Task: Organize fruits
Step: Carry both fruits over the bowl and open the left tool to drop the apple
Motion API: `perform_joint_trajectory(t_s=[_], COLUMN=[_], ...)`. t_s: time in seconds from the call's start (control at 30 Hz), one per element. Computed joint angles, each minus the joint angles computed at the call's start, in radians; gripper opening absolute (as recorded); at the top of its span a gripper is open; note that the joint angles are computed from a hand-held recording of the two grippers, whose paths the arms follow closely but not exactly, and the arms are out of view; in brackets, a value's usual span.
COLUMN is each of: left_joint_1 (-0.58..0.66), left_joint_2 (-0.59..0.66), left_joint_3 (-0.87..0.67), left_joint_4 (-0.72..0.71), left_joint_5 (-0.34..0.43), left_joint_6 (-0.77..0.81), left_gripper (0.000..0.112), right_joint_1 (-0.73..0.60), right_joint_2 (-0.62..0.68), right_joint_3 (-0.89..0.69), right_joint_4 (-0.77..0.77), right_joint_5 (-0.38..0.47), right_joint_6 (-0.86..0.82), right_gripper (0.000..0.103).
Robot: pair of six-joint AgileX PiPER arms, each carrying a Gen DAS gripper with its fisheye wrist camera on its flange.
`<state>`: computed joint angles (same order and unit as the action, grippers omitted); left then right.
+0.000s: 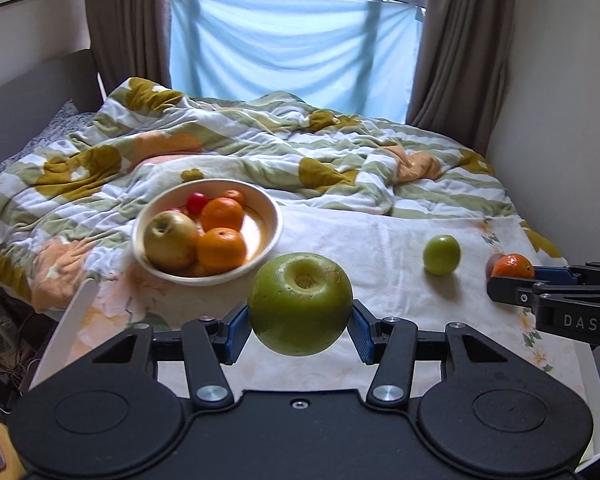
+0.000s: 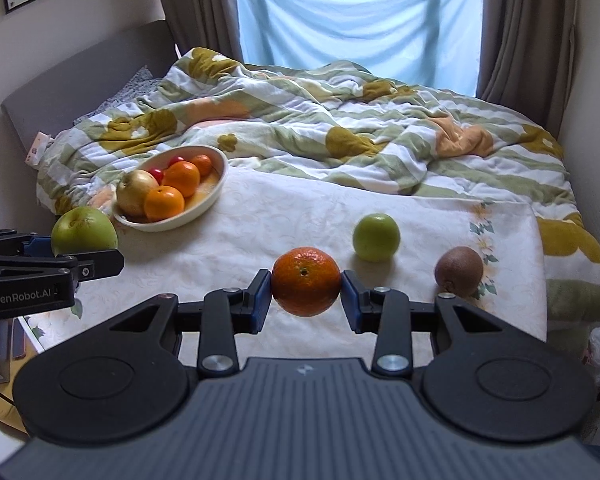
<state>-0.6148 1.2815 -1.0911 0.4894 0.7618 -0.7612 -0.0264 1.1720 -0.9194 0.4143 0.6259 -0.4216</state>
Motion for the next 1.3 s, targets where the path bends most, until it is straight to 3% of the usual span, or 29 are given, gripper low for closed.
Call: perform_joint_trajectory(t_s=[0.13, 0.3, 0.63, 0.9, 1.3], left_joint_1=[0.102, 0.27, 0.559, 0.667, 0.709], left_joint_2=[-0.02, 0.005, 0.219, 0.462, 0.829], left_joint_3=[0.002, -0.039, -0.241, -0.488, -0.938], left_joint_4=[-0.056, -0.213, -0.584, -0.755, -0.815], left_joint_5=[-0.031, -0.071, -0.081, 0.001, 0.198], left_joint_6=[0.099, 0.332, 0.833, 1.08, 1.198], left_gripper=[0.056, 0.056, 0.056, 0.056, 0.056], right_joint_1=[0.076, 0.189, 0.352, 0.416, 0.446], right_joint_2=[0.03, 0.11, 0.386, 0.632, 0.949], right_joint_3=[-0.033, -0.107, -0.388, -0.682, -1.105], right_joint_4=[-0.059, -0.181, -0.409, -0.525, -0.591], right_joint_5=[-0.024, -0.068, -0.062, 0.031, 0.218], right_joint_6=[0.084, 0.255, 0.573, 0.736, 0.837], right_gripper=[0.053, 0.053, 0.053, 0.053, 0.053])
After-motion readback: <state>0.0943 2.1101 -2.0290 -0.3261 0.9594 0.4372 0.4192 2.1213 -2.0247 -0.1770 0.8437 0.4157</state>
